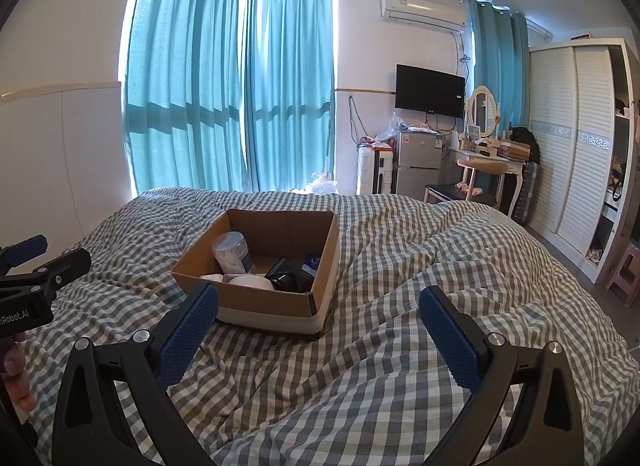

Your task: Organize objects

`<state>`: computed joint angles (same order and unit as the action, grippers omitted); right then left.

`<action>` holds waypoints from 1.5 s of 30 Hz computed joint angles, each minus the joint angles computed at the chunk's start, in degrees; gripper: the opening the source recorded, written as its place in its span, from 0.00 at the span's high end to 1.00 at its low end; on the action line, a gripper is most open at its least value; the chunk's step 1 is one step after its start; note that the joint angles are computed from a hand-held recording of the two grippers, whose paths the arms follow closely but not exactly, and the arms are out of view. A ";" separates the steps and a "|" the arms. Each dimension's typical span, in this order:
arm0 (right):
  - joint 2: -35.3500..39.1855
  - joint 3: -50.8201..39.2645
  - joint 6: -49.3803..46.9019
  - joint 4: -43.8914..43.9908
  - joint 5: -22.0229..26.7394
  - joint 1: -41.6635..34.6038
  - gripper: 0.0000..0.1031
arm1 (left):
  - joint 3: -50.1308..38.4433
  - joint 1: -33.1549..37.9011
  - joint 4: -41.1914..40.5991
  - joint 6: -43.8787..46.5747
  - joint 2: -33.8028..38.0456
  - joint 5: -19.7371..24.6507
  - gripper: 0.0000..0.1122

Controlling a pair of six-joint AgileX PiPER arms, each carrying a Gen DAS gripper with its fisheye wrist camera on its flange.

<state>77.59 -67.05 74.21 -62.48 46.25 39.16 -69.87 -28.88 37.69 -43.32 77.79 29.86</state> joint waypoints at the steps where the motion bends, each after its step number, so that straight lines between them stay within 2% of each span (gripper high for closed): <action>1: 0.00 0.00 0.00 0.00 0.00 0.00 0.02 | 0.08 -0.13 0.75 -0.78 0.01 0.13 0.08; 14: 0.07 0.73 0.54 -0.14 -0.18 0.42 0.02 | 0.94 -0.49 4.79 -6.16 -0.70 0.63 0.08; 18: 0.26 0.91 0.73 -0.37 -0.10 0.66 0.02 | 0.38 -0.31 3.38 -5.16 -0.42 1.33 0.08; 25: 0.29 1.05 0.89 -0.64 -0.01 0.93 0.02 | 1.01 -2.16 7.16 -6.68 -0.48 1.78 0.08; 45: 0.46 0.94 0.28 -0.35 -0.07 1.29 0.02 | 0.85 -2.68 7.84 -7.00 -0.42 2.84 0.08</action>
<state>78.04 -66.11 74.49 -62.83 46.18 40.45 -69.02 -31.56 45.53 -50.32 77.37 32.70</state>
